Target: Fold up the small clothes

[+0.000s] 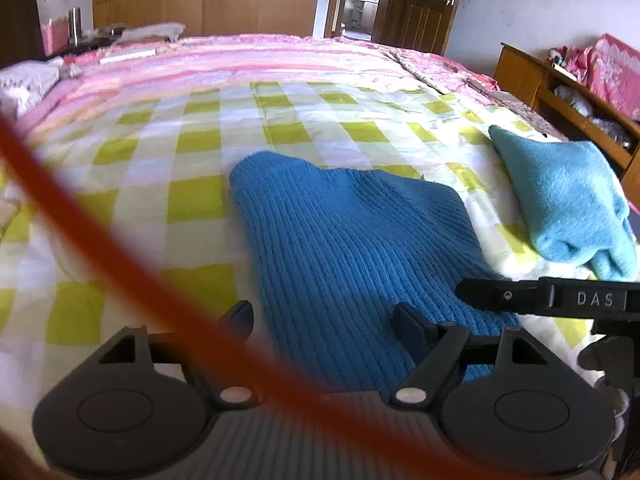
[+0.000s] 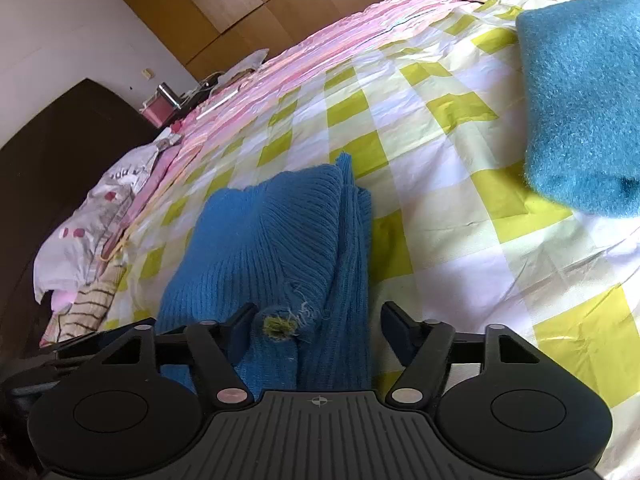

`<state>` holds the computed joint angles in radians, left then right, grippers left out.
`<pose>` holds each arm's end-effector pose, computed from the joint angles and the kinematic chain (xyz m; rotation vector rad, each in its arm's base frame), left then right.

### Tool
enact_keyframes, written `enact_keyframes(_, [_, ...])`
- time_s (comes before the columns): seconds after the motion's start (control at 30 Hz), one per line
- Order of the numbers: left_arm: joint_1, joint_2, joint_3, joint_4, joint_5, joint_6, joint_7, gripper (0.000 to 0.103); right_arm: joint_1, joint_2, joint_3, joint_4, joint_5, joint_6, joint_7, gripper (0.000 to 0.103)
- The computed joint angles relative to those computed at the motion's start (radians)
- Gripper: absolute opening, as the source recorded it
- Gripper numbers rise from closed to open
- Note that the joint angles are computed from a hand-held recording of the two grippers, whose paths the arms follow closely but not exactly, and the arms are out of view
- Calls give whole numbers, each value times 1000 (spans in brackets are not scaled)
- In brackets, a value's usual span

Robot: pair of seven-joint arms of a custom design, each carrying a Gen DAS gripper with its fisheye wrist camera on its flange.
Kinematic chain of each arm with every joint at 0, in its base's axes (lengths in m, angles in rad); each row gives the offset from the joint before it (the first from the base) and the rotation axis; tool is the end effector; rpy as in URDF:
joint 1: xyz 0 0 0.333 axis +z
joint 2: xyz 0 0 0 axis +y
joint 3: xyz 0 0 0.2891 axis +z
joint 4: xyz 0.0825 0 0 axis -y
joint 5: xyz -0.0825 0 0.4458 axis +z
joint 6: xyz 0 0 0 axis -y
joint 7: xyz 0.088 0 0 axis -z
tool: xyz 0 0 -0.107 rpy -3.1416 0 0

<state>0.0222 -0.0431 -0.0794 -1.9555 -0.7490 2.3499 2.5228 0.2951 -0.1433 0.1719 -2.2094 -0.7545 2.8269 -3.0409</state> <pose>0.6424 -0.0471 0.4976 -1.3048 2.4392 -1.0651 0.5220 0.3043 0.4606 -1.1116 2.0131 -0.3579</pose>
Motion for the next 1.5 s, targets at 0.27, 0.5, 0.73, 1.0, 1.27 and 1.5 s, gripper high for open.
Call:
enact_keyframes(0.27, [20,51,5,52,-64,-107,-10,87,-2,43,-16,10,19,107,3,73])
enact_keyframes(0.5, [37,41,5,47,-129,-152,41,74,12,68,-27,33,58,141,7,40])
enact_keyframes(0.73, [68,-39,39,-6,-202,-253,107,64,-24,-20,24,-11,-66,195,116,37])
enact_keyframes(1.0, [44,-70,46,-53,-147,-157,112,66,-23,-90,63,-69,31,54,83,51])
enact_keyframes(1.27, [6,18,-4,21,-43,34,20,66,-45,18,41,72,-50,-84,75,28])
enact_keyframes(1.5, [-15,-10,-16,-41,28,134,31,67,15,38,-18,62,-35,-127,50,20])
